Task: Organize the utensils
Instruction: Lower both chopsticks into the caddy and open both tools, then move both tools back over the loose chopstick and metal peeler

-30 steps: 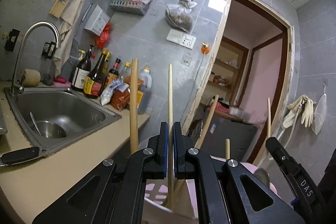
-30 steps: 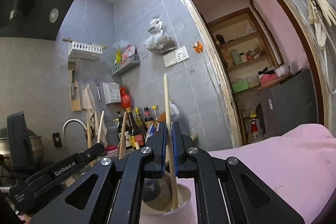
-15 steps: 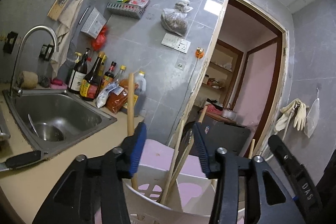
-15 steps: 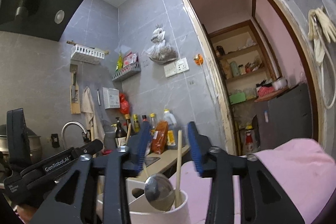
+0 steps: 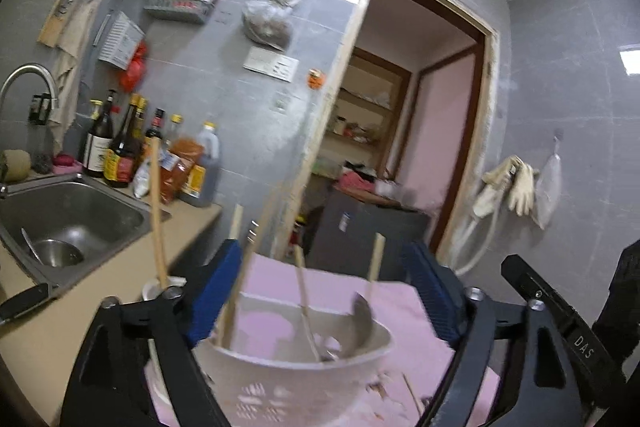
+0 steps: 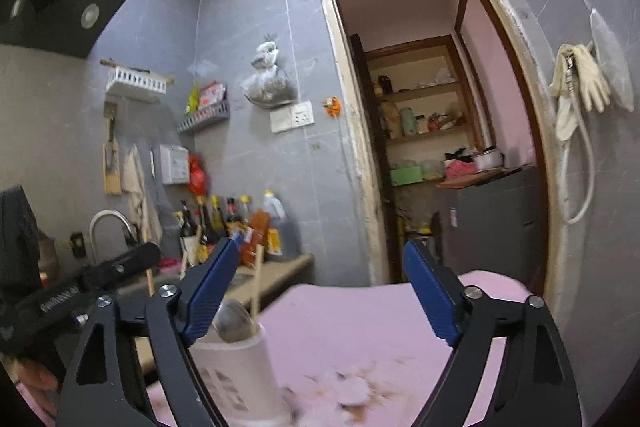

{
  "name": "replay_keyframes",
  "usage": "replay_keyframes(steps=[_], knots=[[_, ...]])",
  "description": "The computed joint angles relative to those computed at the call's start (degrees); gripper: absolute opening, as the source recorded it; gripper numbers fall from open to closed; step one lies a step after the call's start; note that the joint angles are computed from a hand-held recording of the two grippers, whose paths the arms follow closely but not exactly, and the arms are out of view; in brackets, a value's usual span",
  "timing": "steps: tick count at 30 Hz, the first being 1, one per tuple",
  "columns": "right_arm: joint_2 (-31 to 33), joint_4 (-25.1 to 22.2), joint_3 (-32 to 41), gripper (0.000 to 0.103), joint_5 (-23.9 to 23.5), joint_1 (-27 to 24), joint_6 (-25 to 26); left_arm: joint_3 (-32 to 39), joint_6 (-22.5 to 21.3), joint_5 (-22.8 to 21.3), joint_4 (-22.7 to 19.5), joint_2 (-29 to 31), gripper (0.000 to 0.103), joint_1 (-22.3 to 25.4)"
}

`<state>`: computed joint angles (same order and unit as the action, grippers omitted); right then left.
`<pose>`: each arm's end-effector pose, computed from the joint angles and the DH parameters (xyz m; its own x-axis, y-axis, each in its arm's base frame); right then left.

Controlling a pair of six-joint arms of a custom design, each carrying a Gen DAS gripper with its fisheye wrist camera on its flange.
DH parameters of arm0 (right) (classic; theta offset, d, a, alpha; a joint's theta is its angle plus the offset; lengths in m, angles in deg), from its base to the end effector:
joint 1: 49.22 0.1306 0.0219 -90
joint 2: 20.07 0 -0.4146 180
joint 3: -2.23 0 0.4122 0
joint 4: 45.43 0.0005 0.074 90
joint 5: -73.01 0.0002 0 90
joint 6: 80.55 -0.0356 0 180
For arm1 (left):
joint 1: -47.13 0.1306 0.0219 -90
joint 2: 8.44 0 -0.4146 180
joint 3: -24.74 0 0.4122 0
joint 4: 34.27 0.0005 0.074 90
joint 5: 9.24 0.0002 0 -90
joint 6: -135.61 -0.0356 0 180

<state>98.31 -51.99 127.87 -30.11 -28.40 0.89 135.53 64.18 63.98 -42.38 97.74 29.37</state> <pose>0.6857 0.2689 0.5486 -0.0718 0.1278 -0.9892 -0.5538 0.8197 0.1461 0.6279 -0.1908 0.5551 -0.0607 -0.3007 -0.9518 -0.0018 0.9536 -0.3012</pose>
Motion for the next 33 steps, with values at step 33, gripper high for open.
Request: replay_keyframes(steps=[33], knots=[[1.7,-49.2,5.5,0.088,2.2,-3.2,18.8,17.0,4.0,1.6,-48.4,10.1,0.101,-5.8]])
